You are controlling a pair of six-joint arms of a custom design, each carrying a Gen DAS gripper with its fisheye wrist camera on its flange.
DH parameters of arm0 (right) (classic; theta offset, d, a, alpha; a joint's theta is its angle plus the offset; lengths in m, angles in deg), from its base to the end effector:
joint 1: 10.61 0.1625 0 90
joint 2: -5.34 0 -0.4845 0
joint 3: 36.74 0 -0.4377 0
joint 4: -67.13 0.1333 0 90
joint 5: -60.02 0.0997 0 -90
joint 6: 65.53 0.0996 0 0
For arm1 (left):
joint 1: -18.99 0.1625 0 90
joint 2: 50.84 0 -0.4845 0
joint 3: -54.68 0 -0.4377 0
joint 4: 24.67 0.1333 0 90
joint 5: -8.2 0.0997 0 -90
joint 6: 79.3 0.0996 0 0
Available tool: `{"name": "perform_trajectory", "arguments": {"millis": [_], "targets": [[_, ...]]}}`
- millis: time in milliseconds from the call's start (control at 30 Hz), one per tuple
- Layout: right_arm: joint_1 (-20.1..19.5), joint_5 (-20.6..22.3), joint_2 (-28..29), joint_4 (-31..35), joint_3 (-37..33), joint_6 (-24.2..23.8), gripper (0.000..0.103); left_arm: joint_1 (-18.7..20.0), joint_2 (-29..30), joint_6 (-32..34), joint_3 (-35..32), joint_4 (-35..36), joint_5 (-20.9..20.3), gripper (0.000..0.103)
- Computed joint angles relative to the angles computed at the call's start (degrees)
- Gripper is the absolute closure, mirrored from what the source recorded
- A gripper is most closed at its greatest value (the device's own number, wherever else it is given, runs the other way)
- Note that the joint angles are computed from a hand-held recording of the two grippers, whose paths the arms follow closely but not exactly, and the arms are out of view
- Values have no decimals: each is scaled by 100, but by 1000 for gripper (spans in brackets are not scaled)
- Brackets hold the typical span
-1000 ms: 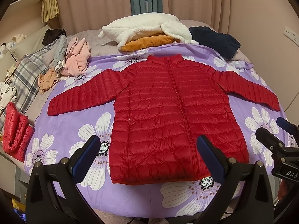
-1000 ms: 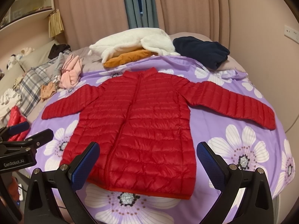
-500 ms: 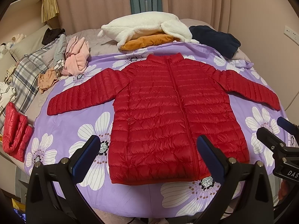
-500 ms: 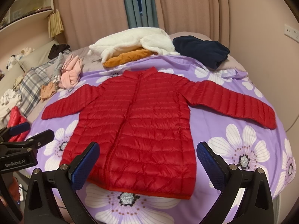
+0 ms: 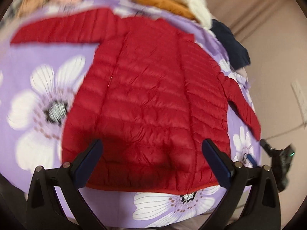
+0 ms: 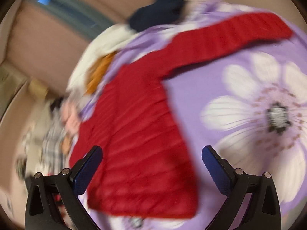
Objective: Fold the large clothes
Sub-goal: 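Grasp the jacket sleeve cuff with the right tool and fold it across the body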
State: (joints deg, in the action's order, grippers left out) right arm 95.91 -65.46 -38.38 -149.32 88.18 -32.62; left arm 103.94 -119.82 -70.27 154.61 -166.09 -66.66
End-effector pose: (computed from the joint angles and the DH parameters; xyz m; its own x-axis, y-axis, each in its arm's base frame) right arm 0.2273 -0.5010 0.0785 -0.8626 0.5041 -0.0428 0.3198 0.4777 -0.8182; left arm 0.0992 -0.6876 0.3344 -0.9446 0.1405 -0.2965 0.2336 0.9226 -0.3070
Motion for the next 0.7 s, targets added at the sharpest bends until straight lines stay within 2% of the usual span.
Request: {"name": "perform_trajectory", "arguments": {"millis": [100, 133, 233, 400, 500, 533, 600, 667, 700], "targets": [[-329, -22, -92, -681, 264, 249, 1, 114, 154, -251, -193, 194, -39, 0], [-450, 67, -132, -963, 322, 163, 1, 128, 188, -268, -239, 212, -15, 0], [-694, -176, -227, -1311, 328, 25, 1, 151, 250, -250, -367, 200, -179, 0], [-1353, 351, -327, -1930, 346, 307, 1, 161, 420, -339, -659, 277, -421, 0], [-1524, 592, -231, -2474, 238, 361, 1, 113, 546, -317, -795, 289, -283, 0], [-1560, 596, -200, -2666, 193, 428, 7, 90, 613, -321, -861, 289, -212, 0], [-1666, 626, -204, -2775, 140, 629, 25, 62, 663, -297, -903, 259, -147, 0], [-1804, 613, -260, -2713, 176, 1019, 54, 51, 729, -257, -969, 238, -120, 0], [-1902, 703, -242, -2844, 232, 1188, 60, 52, 768, -247, -1013, 238, -123, 0]]}}
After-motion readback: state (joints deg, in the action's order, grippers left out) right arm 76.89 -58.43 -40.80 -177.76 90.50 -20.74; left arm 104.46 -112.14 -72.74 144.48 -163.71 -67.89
